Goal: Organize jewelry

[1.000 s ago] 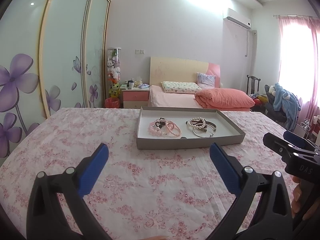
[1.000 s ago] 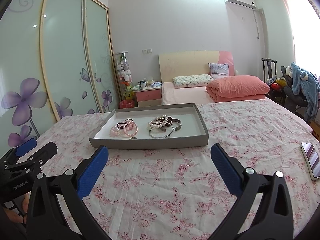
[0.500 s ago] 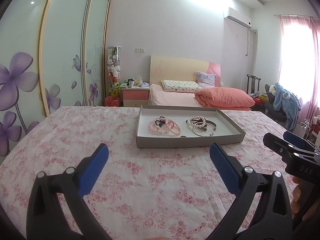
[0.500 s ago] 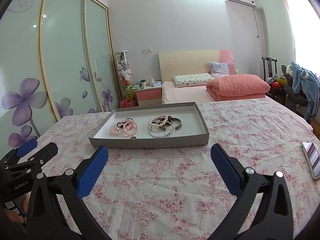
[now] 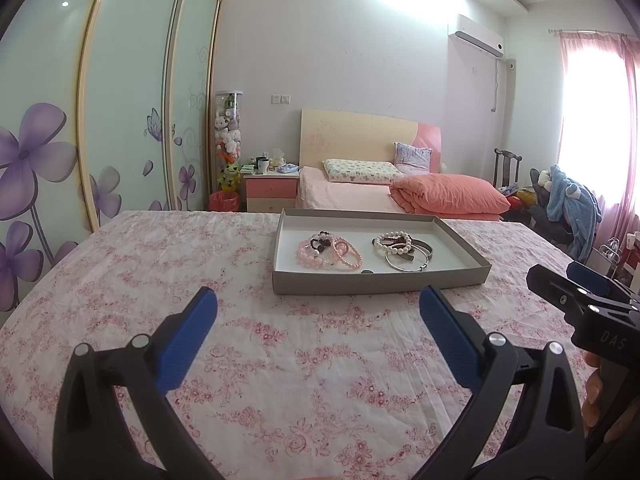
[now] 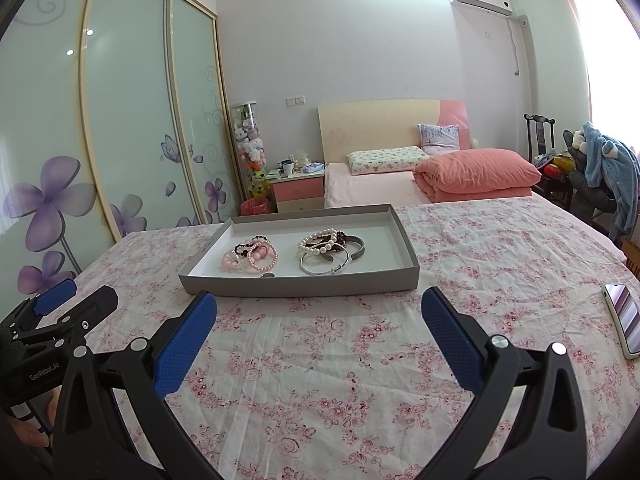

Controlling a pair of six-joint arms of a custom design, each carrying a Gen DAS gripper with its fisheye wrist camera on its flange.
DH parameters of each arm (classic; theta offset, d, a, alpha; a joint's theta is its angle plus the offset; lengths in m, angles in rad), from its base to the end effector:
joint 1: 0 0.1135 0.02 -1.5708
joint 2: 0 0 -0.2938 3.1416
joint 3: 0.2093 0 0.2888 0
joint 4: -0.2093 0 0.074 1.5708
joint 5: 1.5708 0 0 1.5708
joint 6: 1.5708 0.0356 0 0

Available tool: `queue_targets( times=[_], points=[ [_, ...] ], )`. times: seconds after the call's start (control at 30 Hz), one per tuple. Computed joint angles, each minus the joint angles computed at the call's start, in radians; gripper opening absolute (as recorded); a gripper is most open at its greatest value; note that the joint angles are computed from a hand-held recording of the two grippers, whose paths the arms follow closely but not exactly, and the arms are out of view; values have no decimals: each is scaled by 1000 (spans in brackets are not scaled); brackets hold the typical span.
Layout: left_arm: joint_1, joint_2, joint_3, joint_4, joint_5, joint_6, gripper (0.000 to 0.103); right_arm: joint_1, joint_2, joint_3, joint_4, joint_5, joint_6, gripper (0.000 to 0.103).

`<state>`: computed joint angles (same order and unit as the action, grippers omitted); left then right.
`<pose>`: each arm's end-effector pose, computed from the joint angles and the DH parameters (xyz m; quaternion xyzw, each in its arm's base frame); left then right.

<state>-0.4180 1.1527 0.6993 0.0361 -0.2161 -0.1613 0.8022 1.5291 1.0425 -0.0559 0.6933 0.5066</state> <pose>0.2593 -0.1068 0.2681 0.0484 0.8340 -0.0682 0.5454 0.2752 0.2519 0.2756 0.0447 0.8346 0.0468 0.5471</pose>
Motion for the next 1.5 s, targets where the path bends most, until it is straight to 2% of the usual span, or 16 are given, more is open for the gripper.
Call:
queue_targets(
  times=[1.5],
  points=[
    [-11, -6, -13, 1, -4, -4, 99, 9, 8, 5, -4, 3, 8, 101]
  ],
)
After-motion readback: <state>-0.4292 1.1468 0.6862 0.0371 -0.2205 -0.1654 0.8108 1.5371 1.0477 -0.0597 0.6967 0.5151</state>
